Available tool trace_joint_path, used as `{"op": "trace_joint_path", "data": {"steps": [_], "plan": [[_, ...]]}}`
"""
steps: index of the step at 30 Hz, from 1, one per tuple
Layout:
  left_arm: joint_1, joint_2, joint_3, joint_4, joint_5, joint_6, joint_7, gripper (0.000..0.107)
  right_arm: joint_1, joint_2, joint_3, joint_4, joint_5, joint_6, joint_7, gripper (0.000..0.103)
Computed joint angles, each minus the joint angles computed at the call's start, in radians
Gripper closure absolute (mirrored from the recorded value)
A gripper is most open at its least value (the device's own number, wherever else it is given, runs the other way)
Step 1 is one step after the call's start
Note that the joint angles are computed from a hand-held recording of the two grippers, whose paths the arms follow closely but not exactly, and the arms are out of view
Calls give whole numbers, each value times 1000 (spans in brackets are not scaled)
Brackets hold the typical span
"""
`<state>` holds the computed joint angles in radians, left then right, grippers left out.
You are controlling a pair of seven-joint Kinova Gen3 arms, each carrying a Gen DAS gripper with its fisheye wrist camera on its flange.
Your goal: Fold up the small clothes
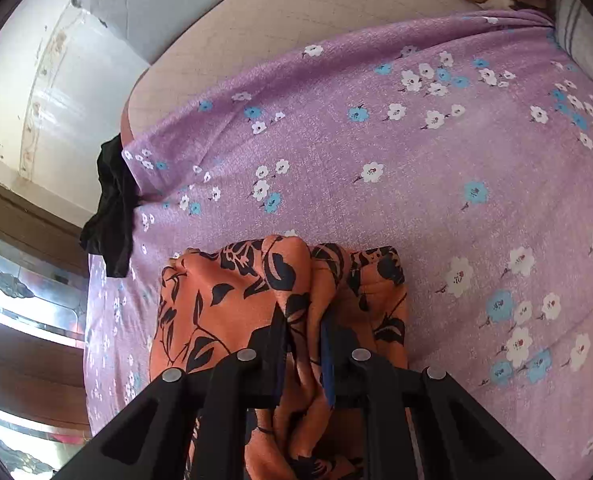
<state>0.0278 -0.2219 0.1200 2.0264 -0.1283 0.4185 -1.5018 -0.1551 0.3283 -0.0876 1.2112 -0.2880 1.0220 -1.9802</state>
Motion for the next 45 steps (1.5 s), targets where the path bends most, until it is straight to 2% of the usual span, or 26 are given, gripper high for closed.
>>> {"op": "trace_joint_path", "data": {"steps": [1, 3, 7, 9, 11, 12, 13, 15, 17, 19, 21, 24, 27, 29, 30, 32, 33, 35, 37, 39, 42, 45], "plan": [[15, 7, -16, -8, 22, 8, -15, 39, -14, -8, 11, 14, 25, -6, -20, 88], [13, 7, 0, -11, 17, 18, -3, 39, -12, -33, 18, 76, 27, -47, -46, 88], [-27, 7, 74, -1, -70, 13, 77, 38, 28, -97, 3, 247, -41, -197, -59, 87], [-42, 9, 101, 0, -120, 18, 119, 36, 28, -123, 3, 303, -59, -239, -78, 81], [-24, 13, 82, -6, -118, 27, 119, 35, 31, -175, 1, 384, -70, -305, -106, 66], [-10, 17, 62, -11, -104, 34, 105, 35, 18, -210, 9, 431, -56, -344, -137, 42], [5, 19, 42, -16, -85, 40, 87, 34, 6, -247, 18, 477, -48, -384, -151, 29], [19, 24, 20, -26, -57, 55, 72, 33, 9, -322, 13, 565, -69, -456, -130, 29], [24, 25, 10, -30, -41, 64, 65, 33, 4, -374, 28, 601, -137, -489, -55, 29], [13, 20, 27, -24, -63, 60, 83, 33, -42, -402, 67, 599, -195, -483, 26, 29], [-6, 13, 59, -14, -106, 53, 122, 33, -49, -421, 49, 594, -191, -474, 64, 29], [-20, 6, 84, -5, -148, 46, 164, 33, -34, -388, -12, 539, -96, -380, 5, 28], [-8, 6, 70, -5, -144, 45, 161, 33, -74, -332, -5, 491, -48, -272, -10, 28], [-3, 8, 63, -5, -140, 45, 155, 33, -103, -337, -16, 490, 6, -268, -25, 41], [-3, 9, 63, -7, -142, 46, 157, 33, -100, -342, -44, 487, 46, -268, -31, 60], [-4, 11, 66, -10, -145, 51, 162, 33, -69, -362, -114, 481, 128, -261, -40, 69], [-7, 12, 71, -14, -150, 57, 170, 33, -72, -367, -125, 479, 153, -258, -53, 78], [-2, 14, 67, -23, -147, 69, 172, 33, -107, -384, -91, 485, 155, -264, -60, 81], [12, 20, 46, -36, -123, 86, 153, 33, -169, -405, -1, 506, 92, -286, -31, 81], [39, 27, 1, -53, -61, 102, 100, 32, -174, -390, 36, 490, 43, -254, -17, 81], [55, 40, -47, -70, 23, 122, 30, 26, -103, -300, -9, 432, 41, -132, -38, 81], [41, 39, -34, -71, 22, 121, 18, 26, -67, -276, -20, 405, 6, -98, -43, 79]]}}
